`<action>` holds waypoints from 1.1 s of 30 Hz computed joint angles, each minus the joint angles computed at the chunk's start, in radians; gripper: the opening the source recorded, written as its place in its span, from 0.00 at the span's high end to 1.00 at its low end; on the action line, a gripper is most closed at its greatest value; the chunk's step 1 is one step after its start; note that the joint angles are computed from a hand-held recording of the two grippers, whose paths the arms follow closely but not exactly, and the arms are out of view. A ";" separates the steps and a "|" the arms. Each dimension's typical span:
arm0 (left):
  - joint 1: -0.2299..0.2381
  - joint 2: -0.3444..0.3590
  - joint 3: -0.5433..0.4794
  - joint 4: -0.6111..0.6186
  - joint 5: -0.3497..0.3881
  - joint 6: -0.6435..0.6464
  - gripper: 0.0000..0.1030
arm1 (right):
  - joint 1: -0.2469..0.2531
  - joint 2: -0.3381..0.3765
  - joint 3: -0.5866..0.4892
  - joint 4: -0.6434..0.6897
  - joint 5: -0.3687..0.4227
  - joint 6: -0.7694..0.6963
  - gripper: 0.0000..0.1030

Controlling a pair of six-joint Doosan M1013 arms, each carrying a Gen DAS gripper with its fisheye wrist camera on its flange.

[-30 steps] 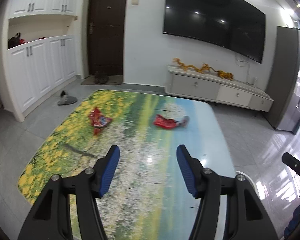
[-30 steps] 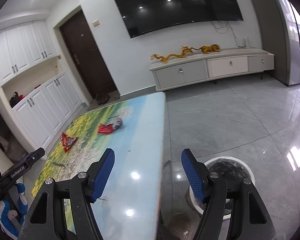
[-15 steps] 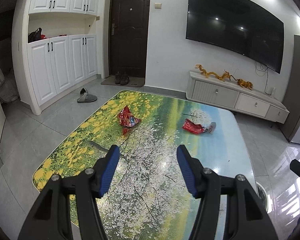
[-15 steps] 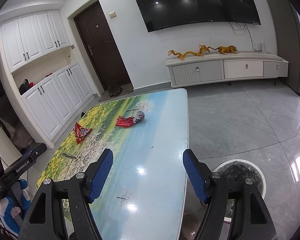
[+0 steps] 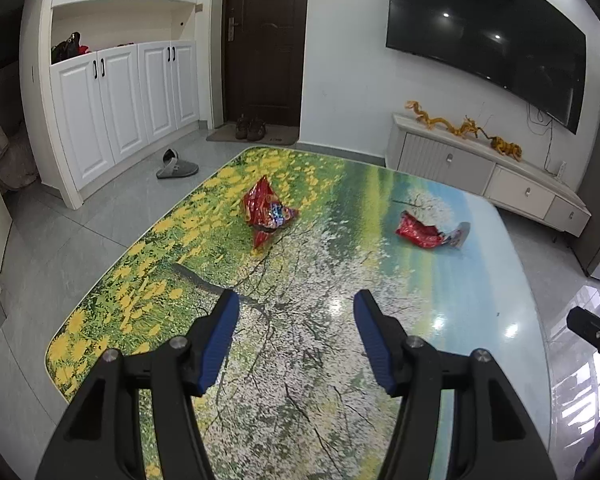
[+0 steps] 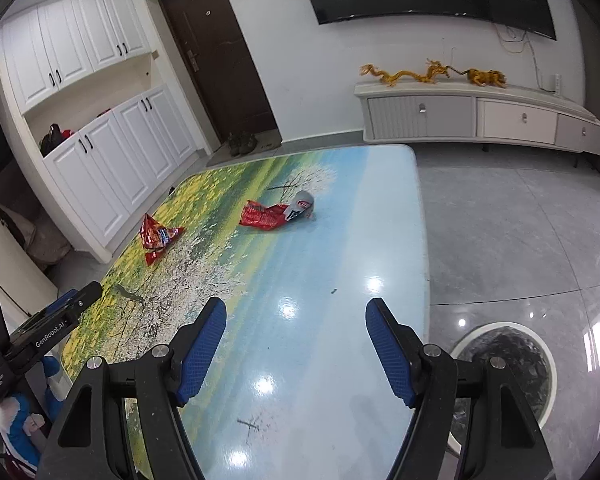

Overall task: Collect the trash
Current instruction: 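Return both tools to the red snack bags on the table, then grasp red snack bag with left tool while right tool grasps red chip bag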

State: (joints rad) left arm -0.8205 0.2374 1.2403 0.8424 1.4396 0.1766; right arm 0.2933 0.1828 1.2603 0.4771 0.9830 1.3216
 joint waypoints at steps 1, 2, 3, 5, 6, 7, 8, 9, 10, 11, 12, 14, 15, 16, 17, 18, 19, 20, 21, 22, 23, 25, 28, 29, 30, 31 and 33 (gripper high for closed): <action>0.008 -0.001 0.004 -0.007 -0.008 0.003 0.41 | 0.005 0.011 -0.010 0.002 0.006 -0.001 0.32; 0.015 -0.002 0.009 -0.010 -0.015 0.003 0.34 | 0.009 0.021 -0.019 0.004 0.011 -0.002 0.32; 0.023 -0.002 0.015 -0.012 -0.023 0.001 0.29 | 0.015 0.038 -0.034 0.007 0.019 -0.004 0.32; 0.040 -0.006 0.027 -0.015 -0.042 0.000 0.27 | 0.025 0.062 -0.057 0.008 0.029 -0.006 0.30; 0.048 -0.004 0.027 -0.020 -0.045 0.005 0.27 | 0.028 0.071 -0.066 0.009 0.032 -0.006 0.29; 0.058 -0.002 0.027 -0.027 -0.047 0.012 0.27 | 0.032 0.087 -0.081 0.010 0.038 -0.004 0.29; 0.068 0.000 0.027 -0.033 -0.050 0.018 0.27 | 0.035 0.099 -0.092 0.012 0.044 -0.001 0.29; 0.079 0.002 0.028 -0.039 -0.052 0.021 0.27 | 0.037 0.113 -0.105 0.016 0.052 0.001 0.29; 0.087 0.002 0.030 -0.043 -0.055 0.023 0.27 | 0.041 0.129 -0.120 0.021 0.060 0.002 0.29; 0.096 0.003 0.032 -0.047 -0.058 0.024 0.27 | 0.042 0.140 -0.131 0.024 0.066 0.003 0.29; 0.104 0.004 0.034 -0.048 -0.062 0.026 0.27 | 0.045 0.155 -0.148 0.029 0.073 0.004 0.29; 0.120 0.007 0.036 -0.051 -0.068 0.032 0.27 | 0.050 0.179 -0.174 0.034 0.085 0.006 0.29; 0.130 0.006 0.039 -0.055 -0.078 0.033 0.27 | 0.054 0.194 -0.191 0.034 0.089 0.009 0.28; 0.138 0.005 0.042 -0.058 -0.088 0.033 0.27 | 0.057 0.206 -0.203 0.032 0.092 0.013 0.27; 0.146 0.004 0.046 -0.060 -0.101 0.034 0.27 | 0.059 0.215 -0.216 0.029 0.097 0.018 0.27; 0.156 0.003 0.048 -0.062 -0.116 0.036 0.26 | 0.062 0.230 -0.232 0.028 0.103 0.029 0.27; 0.165 0.003 0.049 -0.063 -0.128 0.041 0.26 | 0.062 0.243 -0.248 0.033 0.111 0.037 0.27; 0.174 0.001 0.052 -0.064 -0.142 0.043 0.26 | 0.062 0.256 -0.261 0.040 0.117 0.046 0.27; 0.184 -0.002 0.058 -0.061 -0.166 0.044 0.26 | 0.063 0.268 -0.275 0.042 0.121 0.056 0.27; 0.192 -0.005 0.063 -0.058 -0.187 0.047 0.26 | 0.065 0.278 -0.287 0.042 0.120 0.069 0.27; 0.200 -0.007 0.065 -0.058 -0.205 0.054 0.26 | 0.066 0.286 -0.296 0.045 0.120 0.079 0.27; 0.221 -0.007 0.066 -0.066 -0.240 0.076 0.23 | 0.064 0.307 -0.319 0.058 0.120 0.105 0.27; 0.248 -0.009 0.074 -0.085 -0.285 0.102 0.22 | 0.064 0.336 -0.356 0.051 0.123 0.158 0.27; 0.256 -0.008 0.075 -0.091 -0.296 0.114 0.22 | 0.063 0.342 -0.364 0.053 0.123 0.170 0.27; 0.263 -0.007 0.076 -0.098 -0.306 0.125 0.22 | 0.062 0.351 -0.375 0.051 0.123 0.184 0.27; 0.271 -0.005 0.075 -0.110 -0.319 0.138 0.22 | 0.062 0.359 -0.386 0.042 0.122 0.201 0.27; 0.284 0.001 0.071 -0.128 -0.338 0.158 0.22 | 0.062 0.375 -0.407 0.036 0.116 0.228 0.27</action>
State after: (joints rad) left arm -0.5364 0.2382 1.3108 0.7142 1.1017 0.3345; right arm 0.3552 0.5575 0.8537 0.5127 1.0987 1.5496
